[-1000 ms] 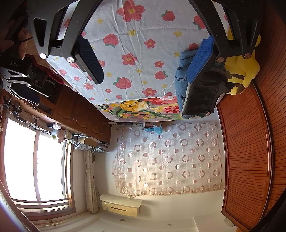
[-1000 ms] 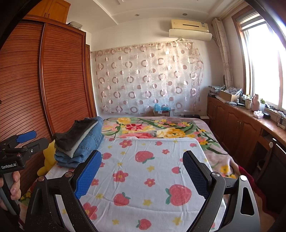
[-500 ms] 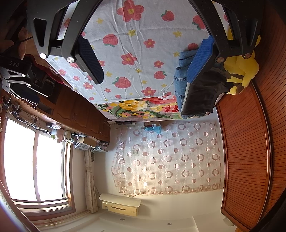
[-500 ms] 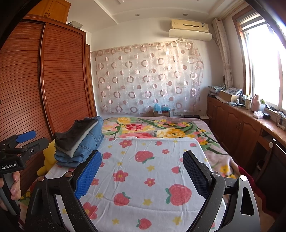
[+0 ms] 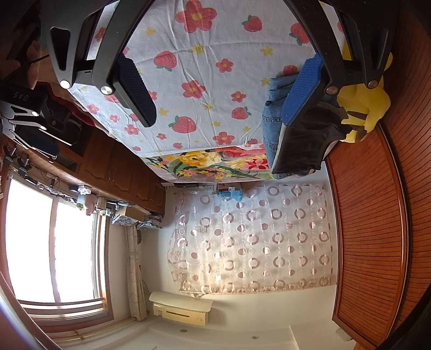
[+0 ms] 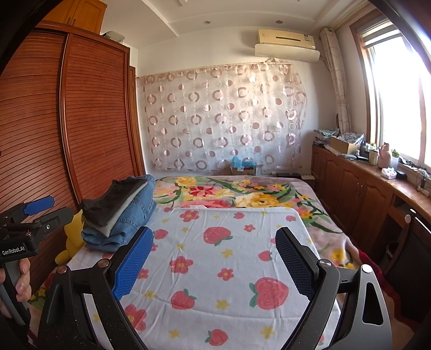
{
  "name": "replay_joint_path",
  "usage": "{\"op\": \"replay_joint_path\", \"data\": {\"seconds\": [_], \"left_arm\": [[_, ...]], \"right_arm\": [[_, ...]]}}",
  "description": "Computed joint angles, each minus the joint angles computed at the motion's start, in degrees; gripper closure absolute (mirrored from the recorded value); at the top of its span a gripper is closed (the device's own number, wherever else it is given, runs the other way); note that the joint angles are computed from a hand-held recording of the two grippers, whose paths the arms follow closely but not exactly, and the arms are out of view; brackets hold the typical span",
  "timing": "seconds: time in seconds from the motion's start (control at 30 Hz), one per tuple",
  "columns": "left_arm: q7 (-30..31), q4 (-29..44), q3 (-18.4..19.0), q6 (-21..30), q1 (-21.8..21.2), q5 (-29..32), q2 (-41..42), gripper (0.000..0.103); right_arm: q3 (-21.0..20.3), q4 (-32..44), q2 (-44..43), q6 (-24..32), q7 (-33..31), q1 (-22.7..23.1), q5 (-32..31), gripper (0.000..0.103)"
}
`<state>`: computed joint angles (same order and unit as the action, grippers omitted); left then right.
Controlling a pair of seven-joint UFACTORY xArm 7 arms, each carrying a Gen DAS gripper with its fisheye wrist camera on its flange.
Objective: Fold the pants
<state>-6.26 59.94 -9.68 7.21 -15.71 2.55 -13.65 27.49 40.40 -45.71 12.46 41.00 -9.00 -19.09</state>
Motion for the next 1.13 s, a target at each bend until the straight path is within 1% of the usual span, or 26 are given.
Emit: {"op": "replay_joint_path", "data": {"seconds": [0.53, 1.13], "left_arm": [[0.94, -0.27, 0.56, -0.29, -0.48, -0.75, -0.09, 0.008], [0.47, -0.44, 0.12, -0.48, -0.07, -0.37, -0.09, 0.008]], "right_arm": [[0.34, 0.24, 0.04, 0.28, 0.56, -0.17, -0.39, 0.010], [1.59, 0.45, -0.09, 0.39, 2.05, -1.18, -0.94, 0.010]]}}
